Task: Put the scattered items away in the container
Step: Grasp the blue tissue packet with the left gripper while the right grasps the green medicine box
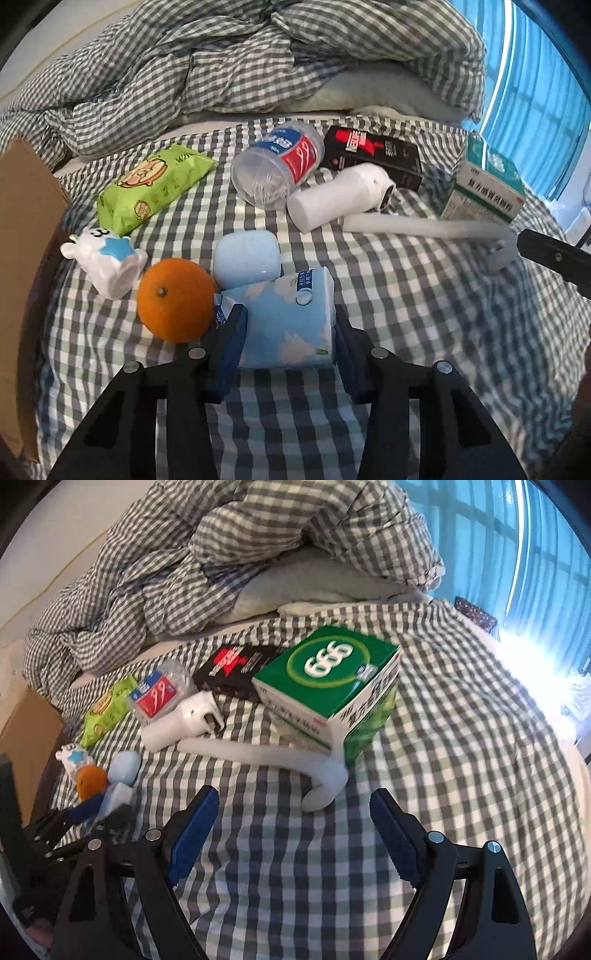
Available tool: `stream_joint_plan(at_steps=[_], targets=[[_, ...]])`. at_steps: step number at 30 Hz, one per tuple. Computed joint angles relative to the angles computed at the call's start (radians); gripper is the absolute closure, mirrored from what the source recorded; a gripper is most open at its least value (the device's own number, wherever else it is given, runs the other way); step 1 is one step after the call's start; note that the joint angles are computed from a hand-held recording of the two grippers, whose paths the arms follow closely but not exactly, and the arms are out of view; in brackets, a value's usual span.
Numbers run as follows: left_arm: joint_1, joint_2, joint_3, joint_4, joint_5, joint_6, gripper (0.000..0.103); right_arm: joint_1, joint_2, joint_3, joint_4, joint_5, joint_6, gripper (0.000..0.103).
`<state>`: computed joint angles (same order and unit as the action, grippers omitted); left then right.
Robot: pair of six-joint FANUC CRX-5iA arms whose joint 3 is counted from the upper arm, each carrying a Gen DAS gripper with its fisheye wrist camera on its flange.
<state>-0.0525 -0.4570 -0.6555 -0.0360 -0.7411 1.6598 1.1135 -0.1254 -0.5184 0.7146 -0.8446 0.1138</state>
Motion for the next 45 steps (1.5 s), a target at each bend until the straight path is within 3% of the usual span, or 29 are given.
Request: stream_joint_plan(at_steps=[4,8,11,15,21,31,35,38,42,44,45], targets=[[-0.034,0.013,0.034,-0.052,-0.032,0.024,0.07,-0.014,0.022,0.035,0.04,-0.043,0.021,0.019],[-0.019,0.005,0.022,-0.03,-0.033,-0.01,0.073,-0.047,0.07,0.095,0.034,-0.087,0.077,0.015],[-0.005,-0.008,0.017,-0.012,-0.037,-0.044,0.076,-0.07,0.077,0.108,0.019,-0.057,0.092,0.015],[0.038,-0.03,-0.005,0.052,-0.038,-0.113,0.079,-0.089,0.131,0.105,0.14,-0.062,0.083,0.014],[0.068,-0.046,-0.004,0.091,-0.068,-0.165,0.082,-0.144,0.109,0.05,0.214,0.086,0.105,0.009],[0.138,-0.083,-0.016,0.202,-0.108,-0.254,0.084,-0.164,0.185,0.096,0.181,0.049,0.238,0.0],[0.146,-0.099,-0.014,0.217,-0.12,-0.276,0.084,-0.182,0.217,0.096,0.241,0.068,0.219,0.0],[0.154,-0.118,-0.016,0.226,-0.126,-0.288,0.084,-0.208,0.24,0.137,0.134,0.103,0.292,0.0],[0.167,-0.129,-0.022,0.246,-0.129,-0.316,0.084,-0.22,0.231,0.124,0.133,0.134,0.269,0.0],[0.164,-0.126,-0.02,0.236,-0.131,-0.305,0.084,-0.217,0.215,0.11,0.144,0.144,0.246,0.005],[0.165,-0.124,-0.021,0.239,-0.133,-0.306,0.084,-0.215,0.206,0.102,0.153,0.147,0.233,0.014]])
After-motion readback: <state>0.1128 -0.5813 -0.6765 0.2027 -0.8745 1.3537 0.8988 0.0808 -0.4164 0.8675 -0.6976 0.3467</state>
